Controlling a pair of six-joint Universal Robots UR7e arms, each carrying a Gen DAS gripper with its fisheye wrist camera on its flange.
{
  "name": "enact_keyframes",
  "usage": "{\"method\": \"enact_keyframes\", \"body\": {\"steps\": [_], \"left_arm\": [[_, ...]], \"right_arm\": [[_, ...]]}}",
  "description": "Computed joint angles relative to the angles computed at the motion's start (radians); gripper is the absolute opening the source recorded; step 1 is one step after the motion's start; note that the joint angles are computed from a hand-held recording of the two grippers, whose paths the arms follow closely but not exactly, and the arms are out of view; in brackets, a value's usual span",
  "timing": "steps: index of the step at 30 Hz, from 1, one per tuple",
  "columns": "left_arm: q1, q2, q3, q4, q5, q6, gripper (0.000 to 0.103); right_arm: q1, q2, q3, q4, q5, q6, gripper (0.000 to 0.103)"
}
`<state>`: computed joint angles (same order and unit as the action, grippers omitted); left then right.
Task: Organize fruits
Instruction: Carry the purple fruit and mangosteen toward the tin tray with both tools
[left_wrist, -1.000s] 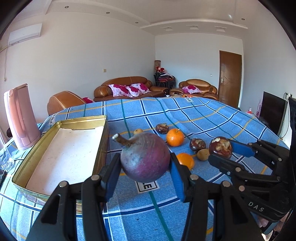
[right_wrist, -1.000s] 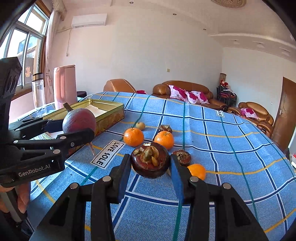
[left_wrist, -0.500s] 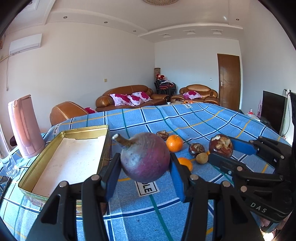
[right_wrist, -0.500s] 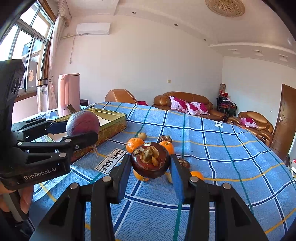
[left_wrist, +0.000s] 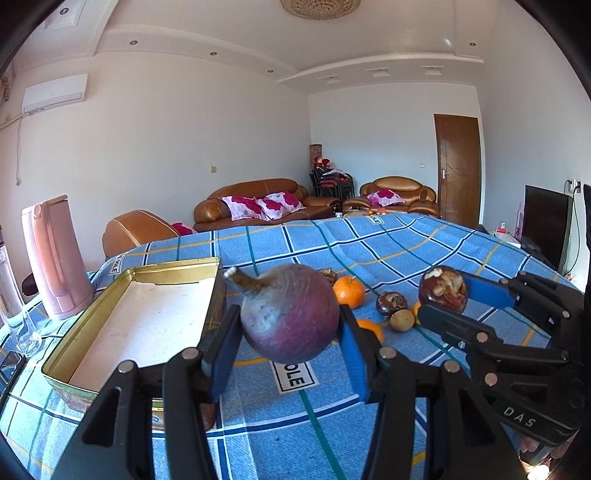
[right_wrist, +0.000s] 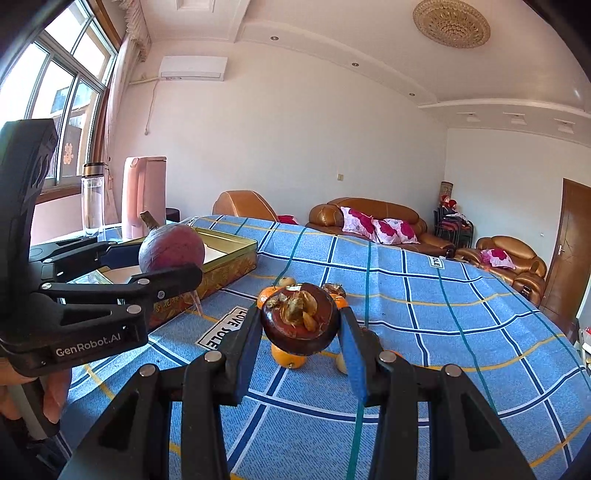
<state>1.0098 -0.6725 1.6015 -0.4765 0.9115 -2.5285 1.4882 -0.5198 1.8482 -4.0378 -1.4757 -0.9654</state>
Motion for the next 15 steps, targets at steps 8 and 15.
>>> {"method": "enact_keyframes", "body": {"steps": [8, 15], "left_arm": [[-0.003, -0.006, 0.02, -0.028, 0.006, 0.008, 0.053], [-0.007, -0.024, 0.049, -0.071, 0.002, 0.024, 0.053]], "right_arm": [[-0.007, 0.008, 0.008, -0.033, 0.031, -0.013, 0.044], [-0.006, 0.02, 0.008, -0.067, 0.038, -0.023, 0.044]]}}
